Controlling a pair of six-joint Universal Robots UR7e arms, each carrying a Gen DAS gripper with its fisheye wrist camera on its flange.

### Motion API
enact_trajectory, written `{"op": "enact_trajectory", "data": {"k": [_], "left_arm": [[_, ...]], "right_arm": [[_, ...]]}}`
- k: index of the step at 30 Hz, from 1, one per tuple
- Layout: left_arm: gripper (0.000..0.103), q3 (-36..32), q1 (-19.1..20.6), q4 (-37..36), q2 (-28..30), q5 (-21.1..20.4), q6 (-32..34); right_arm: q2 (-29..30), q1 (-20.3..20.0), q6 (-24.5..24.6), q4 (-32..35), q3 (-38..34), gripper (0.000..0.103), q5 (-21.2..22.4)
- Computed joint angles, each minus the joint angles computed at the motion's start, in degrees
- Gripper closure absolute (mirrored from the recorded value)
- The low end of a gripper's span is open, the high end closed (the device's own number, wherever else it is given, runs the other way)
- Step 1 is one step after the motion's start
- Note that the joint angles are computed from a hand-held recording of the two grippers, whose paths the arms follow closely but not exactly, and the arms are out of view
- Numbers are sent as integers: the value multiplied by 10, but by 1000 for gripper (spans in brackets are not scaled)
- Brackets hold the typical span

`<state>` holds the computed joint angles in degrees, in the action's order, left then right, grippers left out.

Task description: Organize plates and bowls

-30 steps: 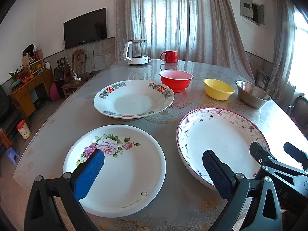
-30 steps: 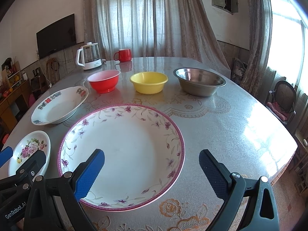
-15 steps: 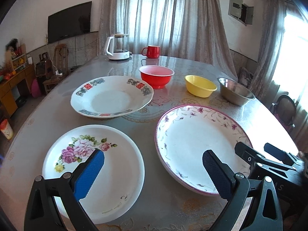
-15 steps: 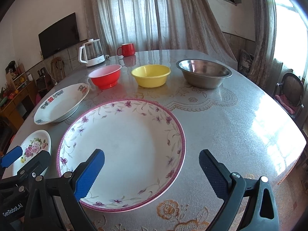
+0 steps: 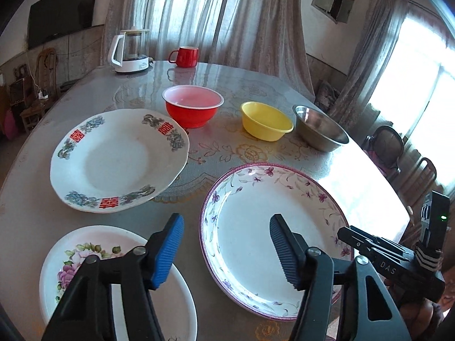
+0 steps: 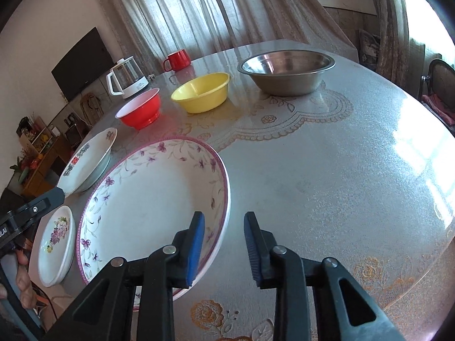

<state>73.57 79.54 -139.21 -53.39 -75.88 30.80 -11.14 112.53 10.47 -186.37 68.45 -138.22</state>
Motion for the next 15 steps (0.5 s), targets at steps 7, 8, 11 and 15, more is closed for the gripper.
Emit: {"op": "enact_trajectory", "data": {"k": [7, 8, 11, 15], "left_arm": [[69, -52, -4, 64, 40, 32, 30], [69, -59, -5, 70, 46, 41, 33], [70, -78, -7, 78, 60, 55, 40], [70, -87, -11, 69, 67, 74, 57]], "right_arm": [[-4, -9, -3, 27, 2, 76, 30], [-4, -9, -7, 27, 1, 76, 32], [-1, -9, -22, 36, -5, 76, 30], [5, -6, -54, 50, -17, 76, 21]]}}
